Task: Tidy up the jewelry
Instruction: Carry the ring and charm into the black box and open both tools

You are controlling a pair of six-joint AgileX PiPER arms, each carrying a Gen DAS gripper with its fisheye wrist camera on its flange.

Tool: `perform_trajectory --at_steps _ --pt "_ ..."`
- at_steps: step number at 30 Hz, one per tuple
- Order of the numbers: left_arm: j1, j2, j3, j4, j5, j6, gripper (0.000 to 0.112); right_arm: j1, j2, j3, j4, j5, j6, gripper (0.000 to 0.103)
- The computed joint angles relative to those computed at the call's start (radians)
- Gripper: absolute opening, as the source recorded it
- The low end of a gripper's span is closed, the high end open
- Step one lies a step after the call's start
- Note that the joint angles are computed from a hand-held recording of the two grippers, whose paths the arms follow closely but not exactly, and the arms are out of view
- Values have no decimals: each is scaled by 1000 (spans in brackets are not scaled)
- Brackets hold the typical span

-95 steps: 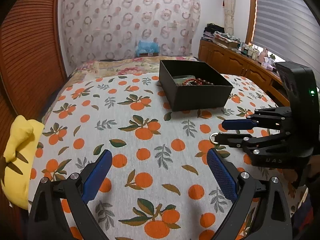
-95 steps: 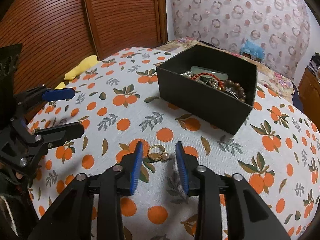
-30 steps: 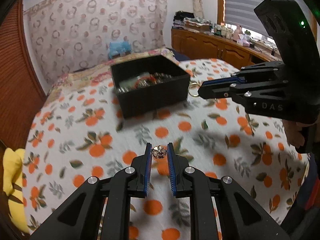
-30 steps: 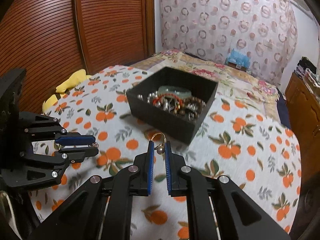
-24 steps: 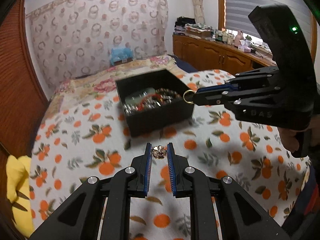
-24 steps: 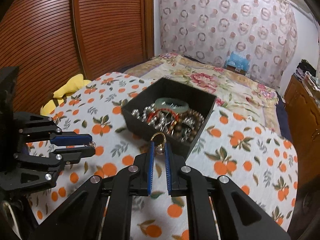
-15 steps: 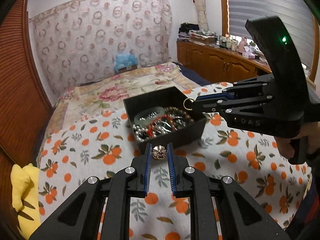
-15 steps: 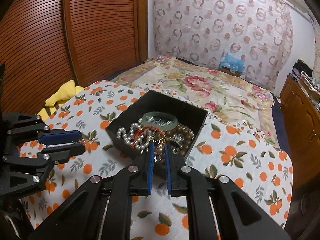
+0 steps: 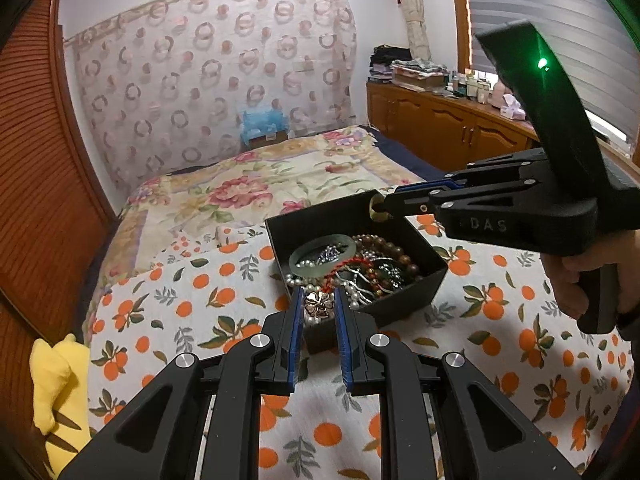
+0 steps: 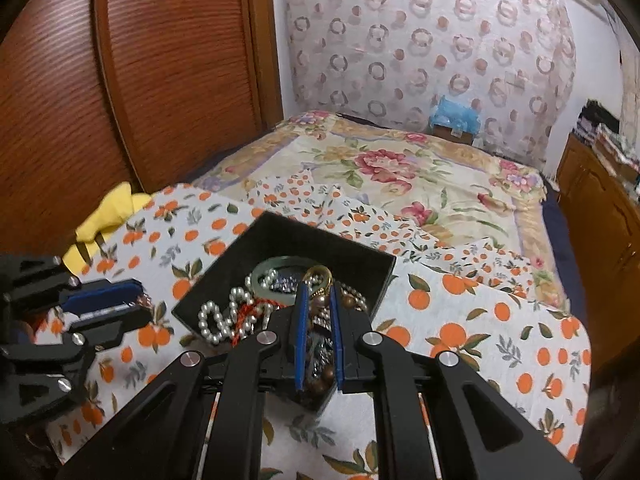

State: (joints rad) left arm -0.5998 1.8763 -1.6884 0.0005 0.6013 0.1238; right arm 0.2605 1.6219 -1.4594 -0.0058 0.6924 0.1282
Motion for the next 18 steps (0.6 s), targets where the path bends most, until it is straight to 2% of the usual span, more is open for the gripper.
perform_trajectory --at_steps 6,18 --pt "-8 69 -96 28 34 -33 14 -37 -21 36 75 -30 -48 12" --pt "0 280 -407 56 155 -122 14 -47 -129 206 41 -87 -19 12"
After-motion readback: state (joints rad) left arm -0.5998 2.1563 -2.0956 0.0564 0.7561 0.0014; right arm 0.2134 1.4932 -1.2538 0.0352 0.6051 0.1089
